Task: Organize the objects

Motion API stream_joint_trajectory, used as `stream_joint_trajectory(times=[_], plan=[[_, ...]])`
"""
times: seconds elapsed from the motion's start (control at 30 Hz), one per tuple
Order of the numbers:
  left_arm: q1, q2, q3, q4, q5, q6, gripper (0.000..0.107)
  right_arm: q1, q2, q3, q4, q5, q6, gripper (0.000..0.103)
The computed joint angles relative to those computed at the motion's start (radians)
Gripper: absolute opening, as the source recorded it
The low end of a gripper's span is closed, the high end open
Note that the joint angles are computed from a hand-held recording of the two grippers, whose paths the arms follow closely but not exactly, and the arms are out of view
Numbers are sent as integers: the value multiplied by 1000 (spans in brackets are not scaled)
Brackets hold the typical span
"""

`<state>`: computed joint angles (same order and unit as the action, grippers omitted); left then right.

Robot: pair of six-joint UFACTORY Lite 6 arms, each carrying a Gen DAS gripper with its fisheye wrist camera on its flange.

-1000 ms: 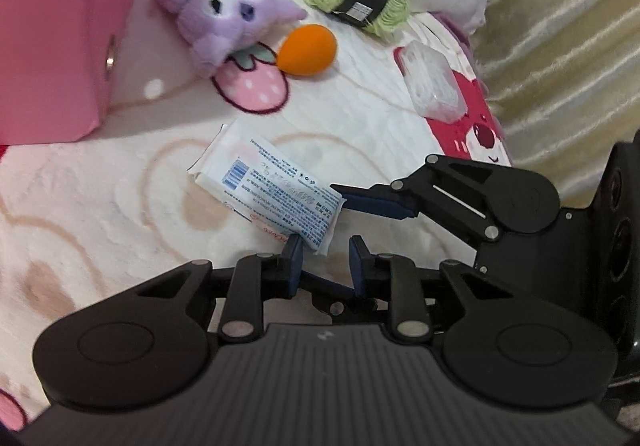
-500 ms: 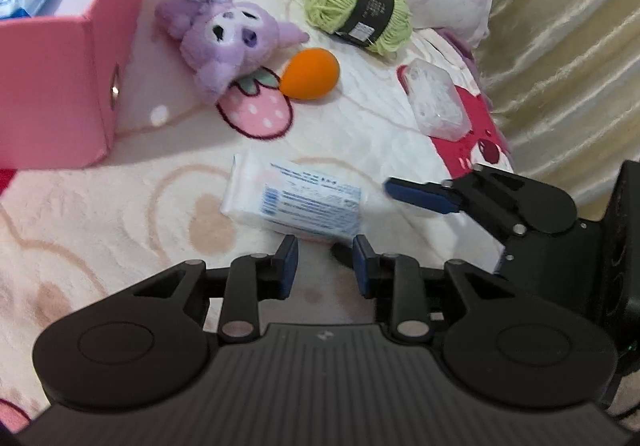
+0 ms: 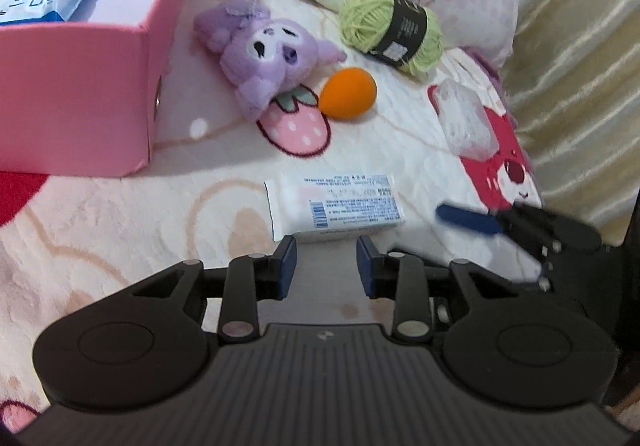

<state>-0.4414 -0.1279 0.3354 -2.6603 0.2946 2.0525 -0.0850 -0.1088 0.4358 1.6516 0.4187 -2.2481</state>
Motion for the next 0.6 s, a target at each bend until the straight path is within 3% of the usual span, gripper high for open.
stream_joint_trajectory(times=[0.07,0.23,0.4,0.53,0.6], plan=[[15,15,6,0,14,4,33,-2,-13,-6,-80,43,99,65],[43,55,19,-5,34,4,34,62,50,33,-45,42,177,71],[60,20,11,-4,17,26,40,102,92,69,-50,63,299,72],[92,95,48,101,91,-49,50,136,103,70,3,49,285,76],[72,116,56,-16,88,53,50,152,115,73,41,32,251,76]])
